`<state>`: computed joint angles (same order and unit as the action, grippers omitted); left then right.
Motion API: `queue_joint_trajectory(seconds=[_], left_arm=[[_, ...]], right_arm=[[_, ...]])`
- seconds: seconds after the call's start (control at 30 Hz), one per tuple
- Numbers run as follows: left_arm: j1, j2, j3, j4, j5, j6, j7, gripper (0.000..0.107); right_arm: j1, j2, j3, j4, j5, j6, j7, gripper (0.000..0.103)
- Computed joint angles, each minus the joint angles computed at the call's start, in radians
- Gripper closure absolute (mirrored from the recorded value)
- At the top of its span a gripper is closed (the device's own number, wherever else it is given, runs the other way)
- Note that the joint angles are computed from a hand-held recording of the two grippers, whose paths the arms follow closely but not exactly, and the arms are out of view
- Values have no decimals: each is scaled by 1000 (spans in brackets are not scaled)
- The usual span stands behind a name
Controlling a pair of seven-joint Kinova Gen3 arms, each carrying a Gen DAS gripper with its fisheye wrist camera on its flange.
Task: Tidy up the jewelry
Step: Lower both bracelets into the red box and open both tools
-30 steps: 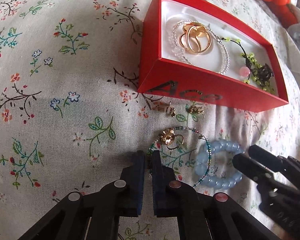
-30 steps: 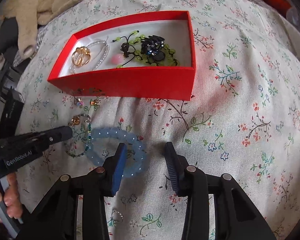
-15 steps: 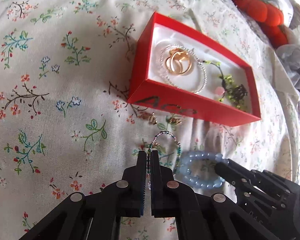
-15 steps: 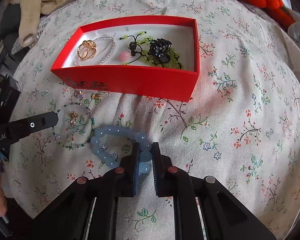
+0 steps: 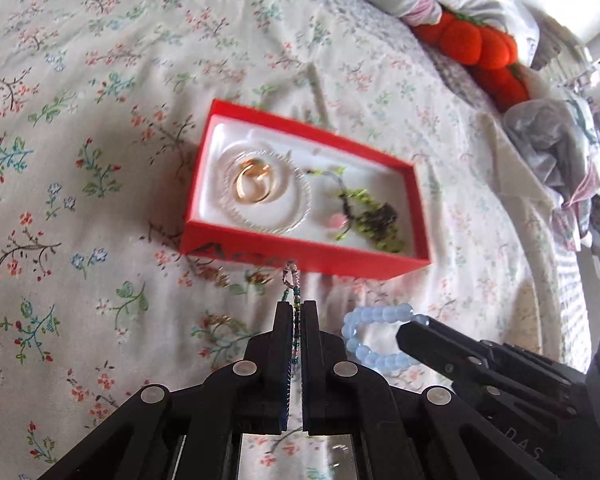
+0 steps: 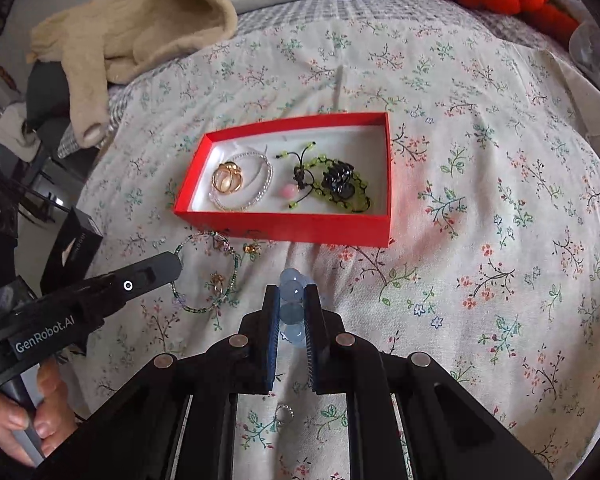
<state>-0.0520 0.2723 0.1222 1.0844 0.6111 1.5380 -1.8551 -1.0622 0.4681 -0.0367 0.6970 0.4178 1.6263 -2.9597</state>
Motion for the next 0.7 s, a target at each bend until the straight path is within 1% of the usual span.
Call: queue_joint_trajectory(seconds=[0.1, 0.3, 0.4, 0.53, 0.7], left_arm=[[-5, -5, 5, -14, 34, -9, 2, 107], [-14, 5, 13, -31, 95, -59, 13, 107], [-13, 22, 17, -32, 108, -91, 30, 107], [2, 37, 24, -27, 92, -133, 47, 107], [31, 41, 19, -10, 24, -194, 64, 107]], right_arm=[[-7, 6, 16, -42, 25, 22, 2, 90], [-22, -37, 35, -24, 96, -37, -31, 90], [-25, -46, 38, -21, 133, -63, -45, 90], [-5, -34, 41, -39, 149, -88, -36, 90], [40, -37, 34, 4, 125, -174, -39, 90]])
